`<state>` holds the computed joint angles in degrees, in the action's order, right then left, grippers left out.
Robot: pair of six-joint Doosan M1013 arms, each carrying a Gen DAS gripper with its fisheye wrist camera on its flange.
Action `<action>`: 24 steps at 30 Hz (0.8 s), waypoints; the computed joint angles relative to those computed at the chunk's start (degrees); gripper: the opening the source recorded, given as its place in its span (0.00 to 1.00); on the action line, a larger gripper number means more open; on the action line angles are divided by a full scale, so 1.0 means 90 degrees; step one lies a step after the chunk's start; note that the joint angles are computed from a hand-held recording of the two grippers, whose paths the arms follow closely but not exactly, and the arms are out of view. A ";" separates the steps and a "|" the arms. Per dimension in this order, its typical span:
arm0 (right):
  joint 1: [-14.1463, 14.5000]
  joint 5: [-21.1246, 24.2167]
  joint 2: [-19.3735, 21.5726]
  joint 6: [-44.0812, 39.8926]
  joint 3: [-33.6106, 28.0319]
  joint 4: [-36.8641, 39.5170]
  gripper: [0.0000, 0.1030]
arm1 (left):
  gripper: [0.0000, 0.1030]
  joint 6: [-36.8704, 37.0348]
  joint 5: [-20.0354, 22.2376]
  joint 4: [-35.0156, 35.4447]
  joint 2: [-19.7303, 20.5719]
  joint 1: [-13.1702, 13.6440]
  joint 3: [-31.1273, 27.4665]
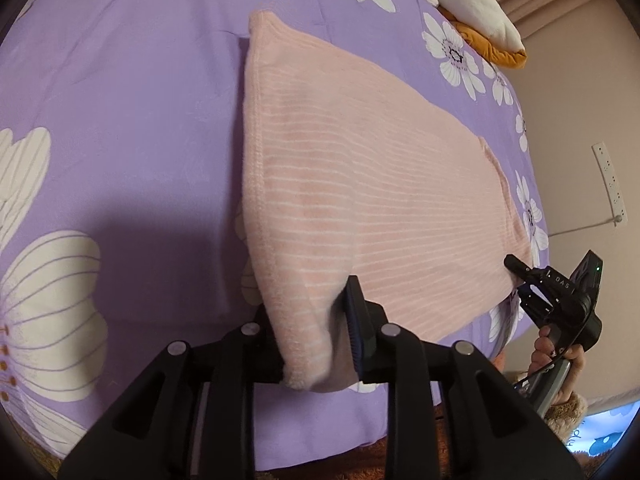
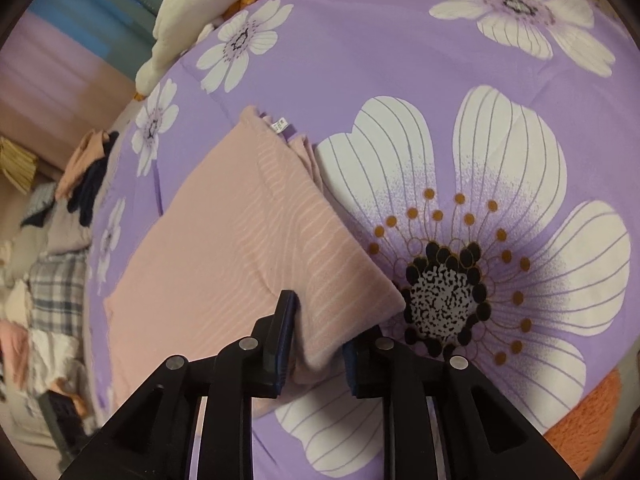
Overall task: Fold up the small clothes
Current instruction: 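Lift the held edge with the right gripper and fold it over the sweater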
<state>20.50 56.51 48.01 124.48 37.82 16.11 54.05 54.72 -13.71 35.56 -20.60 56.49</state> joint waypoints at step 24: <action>0.0297 -0.0628 -0.0062 -0.0159 -0.0401 -0.1330 0.15 | 0.48 -0.1047 0.0291 0.1719 -0.0325 -0.0221 0.0257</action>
<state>23.17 50.85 47.45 123.05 34.20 4.13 44.62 57.33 1.76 32.64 -22.59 58.80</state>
